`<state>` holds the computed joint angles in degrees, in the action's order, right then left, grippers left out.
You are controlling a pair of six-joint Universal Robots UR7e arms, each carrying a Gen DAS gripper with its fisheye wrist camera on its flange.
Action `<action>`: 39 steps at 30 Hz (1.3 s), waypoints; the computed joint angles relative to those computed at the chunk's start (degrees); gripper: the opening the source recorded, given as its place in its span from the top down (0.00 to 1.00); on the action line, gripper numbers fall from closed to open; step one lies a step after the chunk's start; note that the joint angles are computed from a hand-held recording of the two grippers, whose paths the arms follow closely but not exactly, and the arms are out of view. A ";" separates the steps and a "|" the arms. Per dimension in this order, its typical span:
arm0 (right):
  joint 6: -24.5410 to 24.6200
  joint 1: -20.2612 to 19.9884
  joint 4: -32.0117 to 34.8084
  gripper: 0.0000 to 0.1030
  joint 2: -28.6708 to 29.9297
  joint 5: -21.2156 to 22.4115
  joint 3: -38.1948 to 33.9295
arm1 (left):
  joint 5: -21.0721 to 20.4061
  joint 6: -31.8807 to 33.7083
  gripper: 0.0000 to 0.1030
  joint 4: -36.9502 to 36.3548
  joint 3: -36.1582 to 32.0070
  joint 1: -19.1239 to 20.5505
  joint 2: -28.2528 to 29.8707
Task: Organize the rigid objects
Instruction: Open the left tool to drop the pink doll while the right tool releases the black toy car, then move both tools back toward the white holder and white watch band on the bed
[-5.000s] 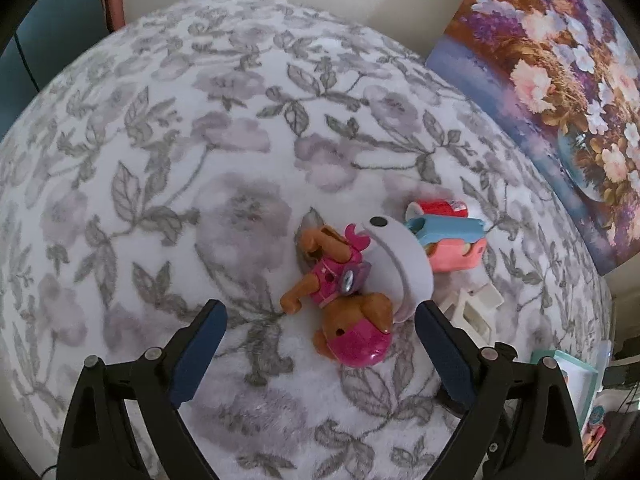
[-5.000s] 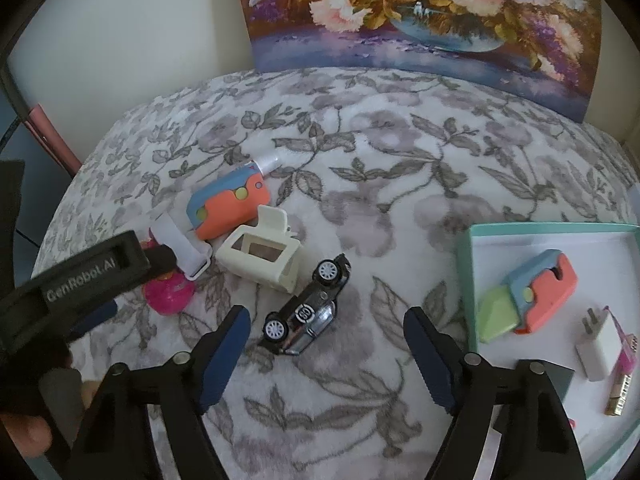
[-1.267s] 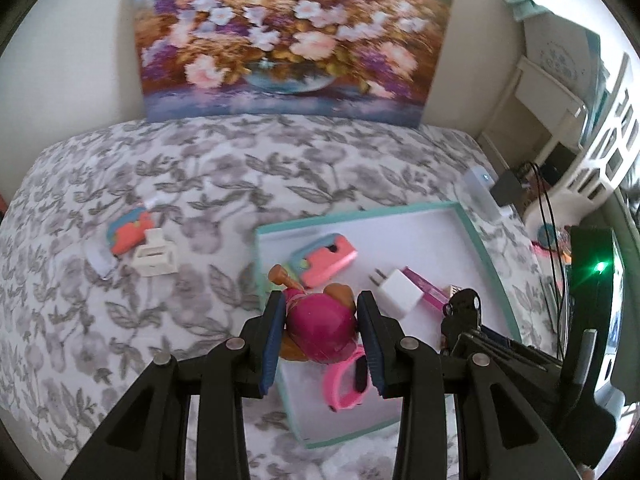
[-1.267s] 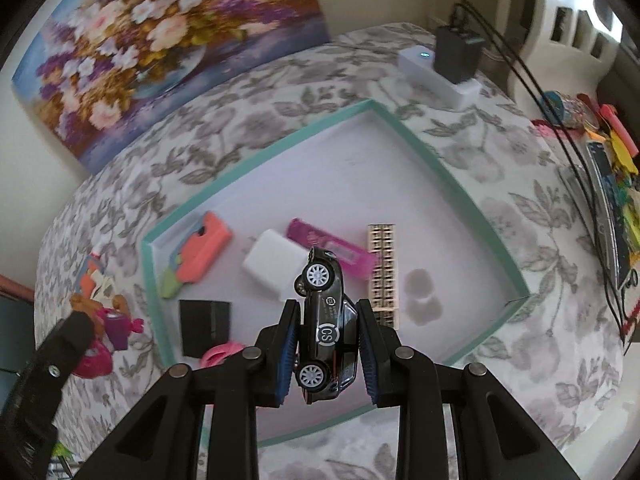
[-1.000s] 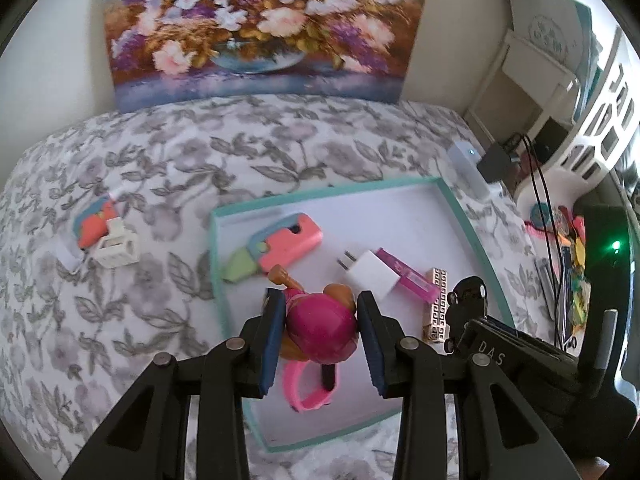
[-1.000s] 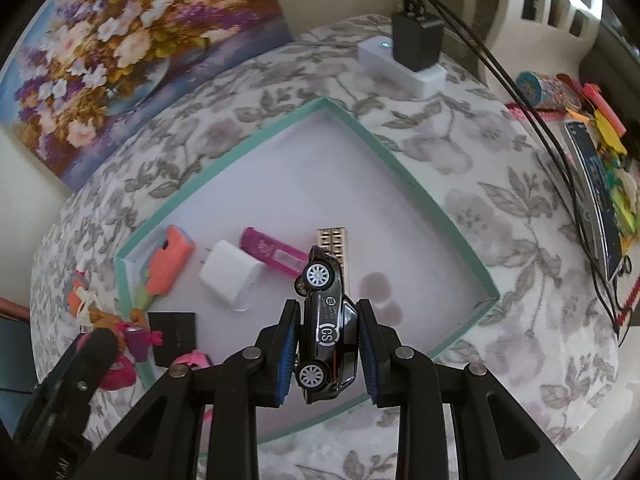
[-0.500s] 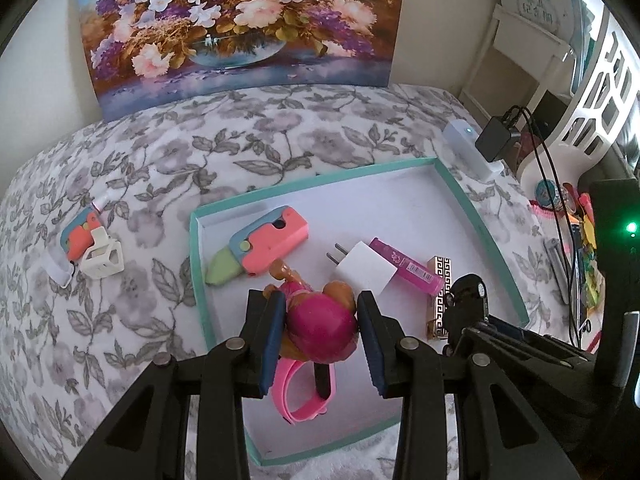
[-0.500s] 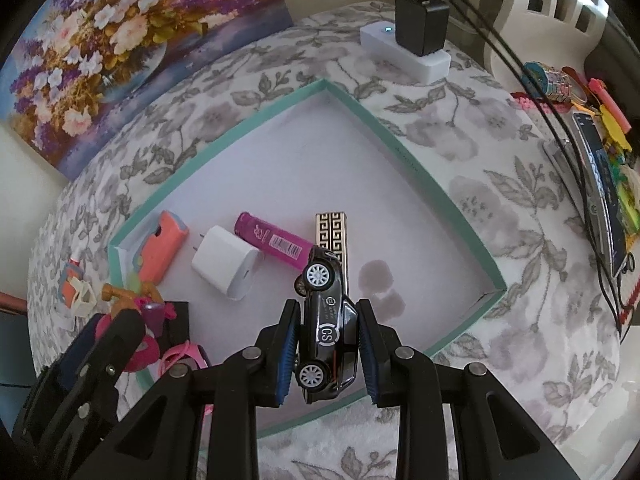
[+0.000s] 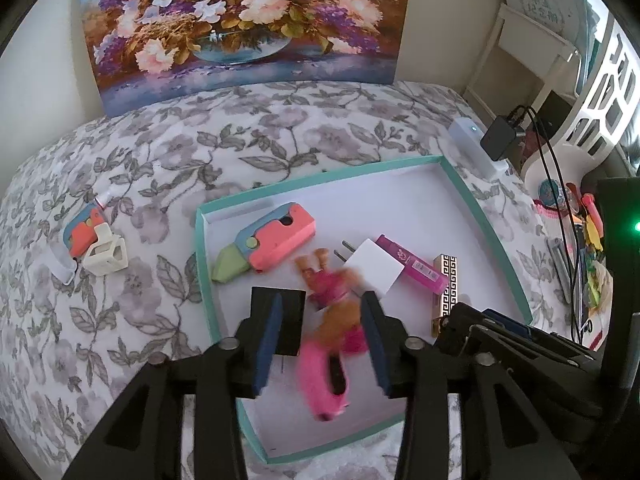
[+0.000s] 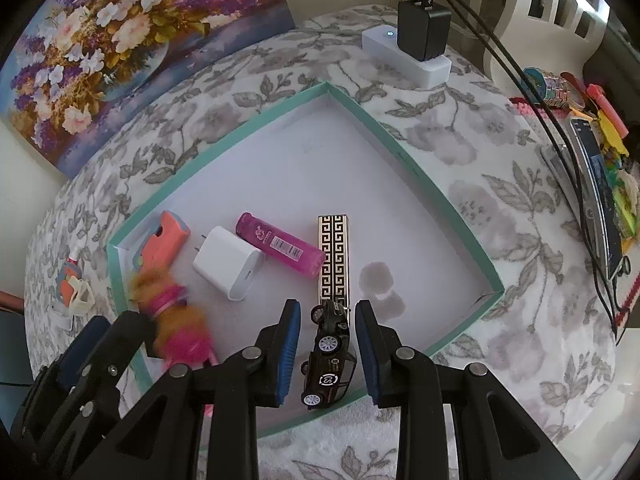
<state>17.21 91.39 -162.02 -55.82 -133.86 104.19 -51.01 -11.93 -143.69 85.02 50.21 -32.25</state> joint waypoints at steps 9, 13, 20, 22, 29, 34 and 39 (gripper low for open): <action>0.32 0.43 -0.21 0.53 0.38 -1.24 -0.29 | 0.94 -4.71 0.47 1.77 -0.22 1.40 -1.32; -0.05 0.69 -0.40 0.46 0.85 -1.58 -0.60 | 4.25 -8.81 0.21 3.84 -0.45 2.04 -1.78; -1.27 1.36 -0.58 0.28 2.17 -2.46 -1.47 | 7.26 -16.23 0.14 9.04 -1.09 3.76 -2.92; -1.62 1.57 -0.86 0.24 2.50 -2.76 -1.63 | 7.63 -18.35 0.13 10.70 -1.40 4.30 -3.16; -3.08 2.09 -2.80 0.08 3.38 -3.70 -1.93 | 8.08 -23.89 0.13 14.62 -1.72 5.69 -4.28; -4.06 2.15 -4.08 0.00 3.64 -3.33 -1.91 | 8.24 -26.74 0.13 15.86 -1.57 6.56 -5.09; -4.19 2.15 -4.06 0.00 3.93 -1.34 -2.05 | 8.49 -29.09 0.02 15.80 -1.13 7.38 -5.98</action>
<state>13.02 93.54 -166.08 -51.89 -135.20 102.14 -42.52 -41.02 -127.89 83.90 57.60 -38.23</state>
